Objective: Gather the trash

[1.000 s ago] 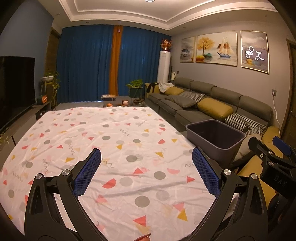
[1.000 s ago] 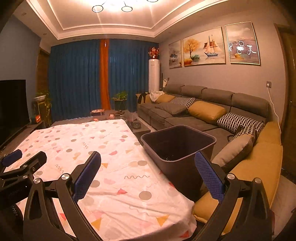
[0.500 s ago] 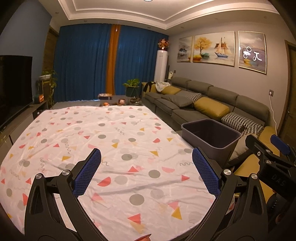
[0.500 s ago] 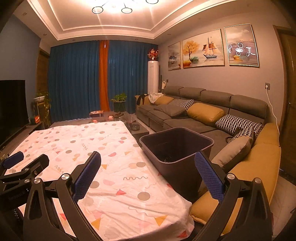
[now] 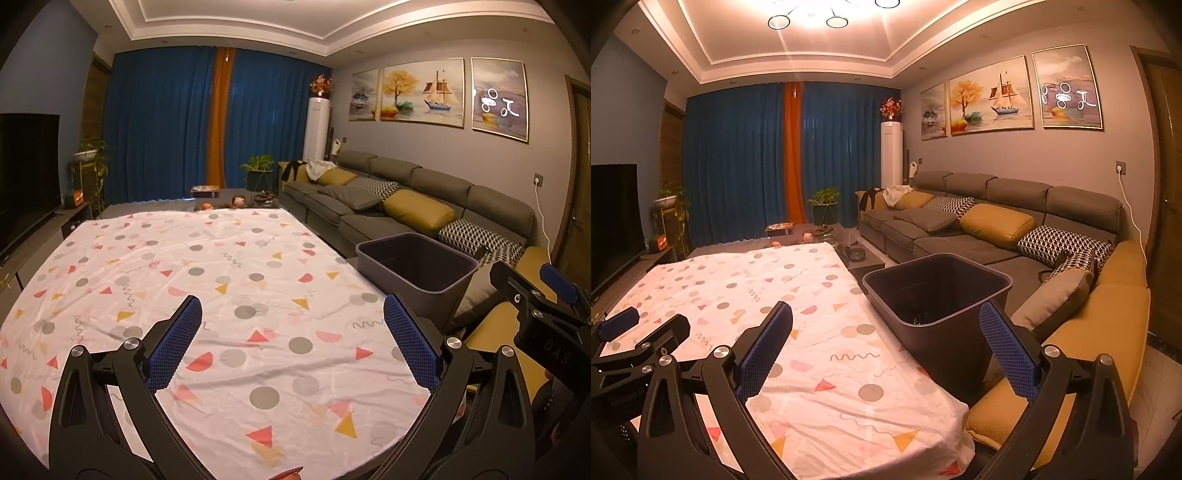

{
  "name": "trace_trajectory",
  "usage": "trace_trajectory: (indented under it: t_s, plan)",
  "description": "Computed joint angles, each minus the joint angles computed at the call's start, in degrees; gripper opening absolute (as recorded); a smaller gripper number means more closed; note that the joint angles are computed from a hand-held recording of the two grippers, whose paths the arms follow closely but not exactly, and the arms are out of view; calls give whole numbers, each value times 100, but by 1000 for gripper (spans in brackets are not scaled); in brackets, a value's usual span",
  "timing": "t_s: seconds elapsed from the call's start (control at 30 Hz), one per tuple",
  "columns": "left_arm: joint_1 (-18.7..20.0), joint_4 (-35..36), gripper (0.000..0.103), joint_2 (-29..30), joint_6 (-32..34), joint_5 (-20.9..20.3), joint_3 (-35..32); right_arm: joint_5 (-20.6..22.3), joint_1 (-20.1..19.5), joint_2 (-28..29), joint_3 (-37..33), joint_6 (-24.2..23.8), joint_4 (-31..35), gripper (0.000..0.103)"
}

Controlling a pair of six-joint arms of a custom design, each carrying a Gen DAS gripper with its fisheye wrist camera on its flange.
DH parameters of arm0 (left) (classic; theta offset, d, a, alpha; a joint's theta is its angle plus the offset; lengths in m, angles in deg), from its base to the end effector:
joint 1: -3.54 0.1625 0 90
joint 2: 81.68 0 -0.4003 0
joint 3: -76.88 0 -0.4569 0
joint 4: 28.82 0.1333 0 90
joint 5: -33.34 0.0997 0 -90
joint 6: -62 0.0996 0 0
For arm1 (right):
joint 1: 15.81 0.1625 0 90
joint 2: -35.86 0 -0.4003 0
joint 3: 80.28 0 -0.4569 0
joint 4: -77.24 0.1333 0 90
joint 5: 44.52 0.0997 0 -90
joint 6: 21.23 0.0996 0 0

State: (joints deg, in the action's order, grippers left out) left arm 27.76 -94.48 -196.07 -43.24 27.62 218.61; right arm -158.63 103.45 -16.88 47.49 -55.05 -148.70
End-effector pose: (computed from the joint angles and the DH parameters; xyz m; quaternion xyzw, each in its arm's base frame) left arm -0.1733 -0.3328 0.2329 0.0500 0.7269 -0.5767 0.3695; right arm 0.3195 -0.3807 0.0826 0.3508 -0.7739 0.4881 0.1996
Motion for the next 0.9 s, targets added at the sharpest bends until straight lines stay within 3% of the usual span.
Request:
trace_trajectory:
  t_s: [0.6, 0.9]
  plan:
    - [8, -1165, 97, -104, 1020, -9, 234, 21, -26, -104, 27, 7, 6, 98]
    - [9, -1337, 97, -94, 1169, -5, 253, 26, -29, -109, 30, 8, 4, 98]
